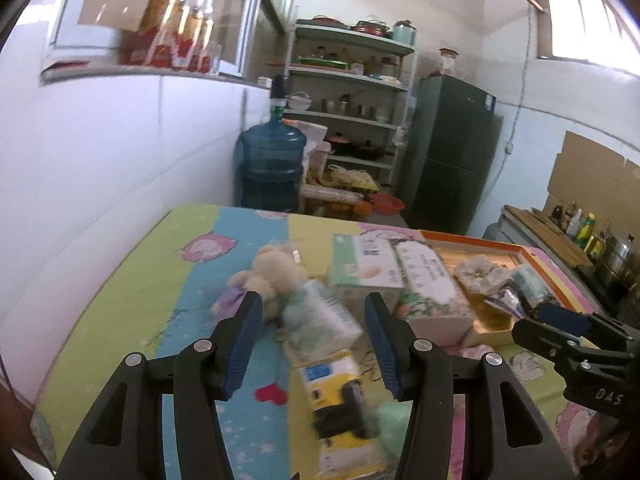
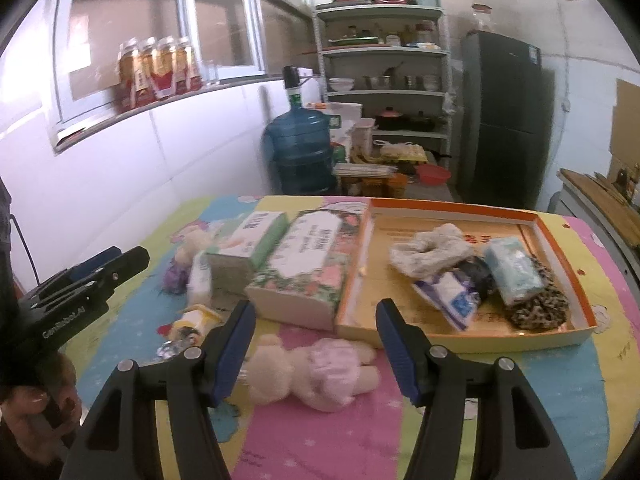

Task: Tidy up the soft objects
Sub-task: 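Move both tools back over the pile toward the teddy bear and white roll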

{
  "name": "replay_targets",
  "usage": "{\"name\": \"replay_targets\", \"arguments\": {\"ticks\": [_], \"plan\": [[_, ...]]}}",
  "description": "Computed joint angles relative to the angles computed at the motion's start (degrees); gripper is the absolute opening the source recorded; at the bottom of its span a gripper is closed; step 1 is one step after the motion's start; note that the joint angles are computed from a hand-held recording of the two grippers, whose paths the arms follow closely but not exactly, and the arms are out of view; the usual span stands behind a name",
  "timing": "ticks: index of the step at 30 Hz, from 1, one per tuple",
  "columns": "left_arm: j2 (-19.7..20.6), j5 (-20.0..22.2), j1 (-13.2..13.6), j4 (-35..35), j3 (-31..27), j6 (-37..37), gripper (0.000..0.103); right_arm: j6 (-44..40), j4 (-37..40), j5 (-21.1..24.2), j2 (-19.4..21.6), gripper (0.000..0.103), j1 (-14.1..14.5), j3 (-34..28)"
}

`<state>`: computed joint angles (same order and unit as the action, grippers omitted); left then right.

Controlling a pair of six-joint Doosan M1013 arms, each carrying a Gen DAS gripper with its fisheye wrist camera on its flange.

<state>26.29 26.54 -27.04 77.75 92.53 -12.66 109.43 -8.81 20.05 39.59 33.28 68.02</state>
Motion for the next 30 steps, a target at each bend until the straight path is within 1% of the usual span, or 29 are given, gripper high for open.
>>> {"name": "replay_targets", "arguments": {"ticks": [7,9,11,16,23,30], "plan": [[-0.82,-0.05,1.73,1.01,2.36,-2.92,0.055,-7.71,6.62,1.43,1.77,0.062,1.35,-2.97],[-1.07,0.14,2.12,1.81,2.96,-4.16,0.055,-12.13,10.94,2.24,2.64,0.062,1.59,-4.44],[-1.25,0.29,2.44,2.46,3.49,-5.27,0.055,-14.65,13.29,2.77,3.34,0.062,1.87,-5.51],[-1.33,-0.13,3.36,2.69,4.22,-6.35,0.055,-21.86,21.00,6.46,6.19,0.062,2.22,-10.07],[-0.64,-3.15,4.98,2.15,3.97,-4.14,0.055,-22.87,23.67,12.19,10.47,0.062,2.49,-16.94],[0.65,-7.88,6.92,-3.75,2.34,5.58,0.055,-20.51,22.08,16.32,13.60,0.062,2.65,-22.37]]}}
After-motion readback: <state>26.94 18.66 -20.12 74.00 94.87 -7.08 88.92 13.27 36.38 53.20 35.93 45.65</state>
